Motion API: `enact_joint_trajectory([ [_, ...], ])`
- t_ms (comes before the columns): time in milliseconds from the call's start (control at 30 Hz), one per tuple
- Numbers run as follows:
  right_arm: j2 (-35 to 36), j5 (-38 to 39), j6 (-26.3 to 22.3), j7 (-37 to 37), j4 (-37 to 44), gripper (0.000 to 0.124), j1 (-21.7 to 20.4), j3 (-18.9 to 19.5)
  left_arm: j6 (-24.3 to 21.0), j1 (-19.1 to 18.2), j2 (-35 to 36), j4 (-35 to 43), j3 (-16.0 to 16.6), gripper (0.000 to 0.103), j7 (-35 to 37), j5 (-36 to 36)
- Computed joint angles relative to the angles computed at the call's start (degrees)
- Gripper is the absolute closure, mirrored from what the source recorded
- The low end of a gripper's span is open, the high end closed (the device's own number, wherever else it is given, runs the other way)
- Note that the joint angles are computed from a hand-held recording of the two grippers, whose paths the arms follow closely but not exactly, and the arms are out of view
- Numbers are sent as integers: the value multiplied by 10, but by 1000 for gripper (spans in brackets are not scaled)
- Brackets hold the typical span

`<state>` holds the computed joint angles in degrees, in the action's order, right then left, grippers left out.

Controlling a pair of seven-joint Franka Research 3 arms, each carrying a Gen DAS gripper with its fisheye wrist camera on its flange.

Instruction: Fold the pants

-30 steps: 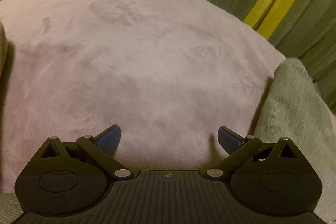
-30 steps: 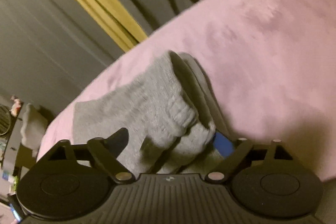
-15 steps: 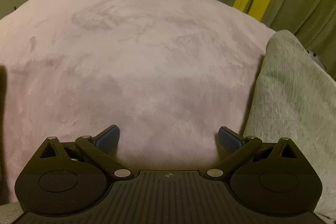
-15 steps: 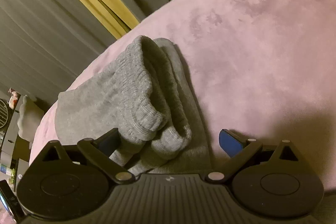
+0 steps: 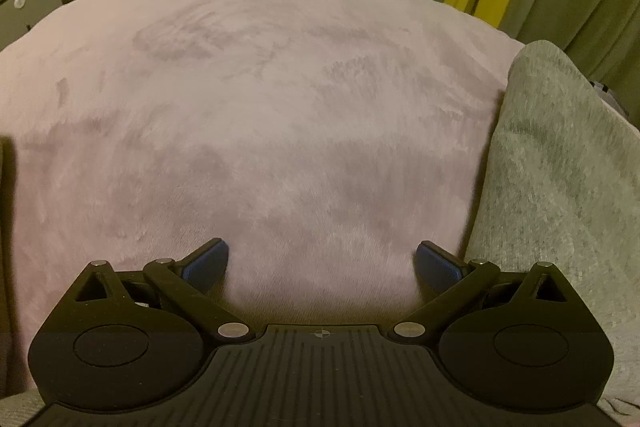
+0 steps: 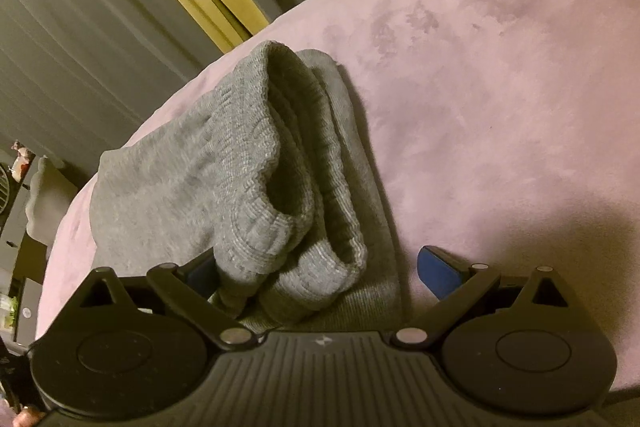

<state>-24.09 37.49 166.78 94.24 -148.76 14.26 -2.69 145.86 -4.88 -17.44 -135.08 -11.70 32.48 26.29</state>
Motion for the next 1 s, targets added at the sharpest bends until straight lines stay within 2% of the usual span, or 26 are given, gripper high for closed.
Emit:
enact_joint_trajectory([
  [167, 8, 66, -1, -53, 8, 24, 39, -41, 1, -2, -1, -1, 3, 0, 5, -6],
  [367, 19, 140, -23, -119, 24, 24, 49, -58, 13, -1, -1, -4, 7, 0, 7, -18],
  [467, 27, 256, -4, -213, 32, 24, 83, -87, 3, 1, 5, 4, 3, 0, 6, -13],
  [567, 37, 340, -10, -283, 45, 24, 91, -100, -8, 2, 11, 11, -2, 0, 3, -2],
  [667, 45, 371, -18, -309, 53, 24, 78, -90, -8, 0, 11, 10, -1, 0, -1, 0],
  [1000, 51, 394, -49, -323, 57, 24, 11, -36, -8, -2, 17, 14, 1, 0, -9, 5],
])
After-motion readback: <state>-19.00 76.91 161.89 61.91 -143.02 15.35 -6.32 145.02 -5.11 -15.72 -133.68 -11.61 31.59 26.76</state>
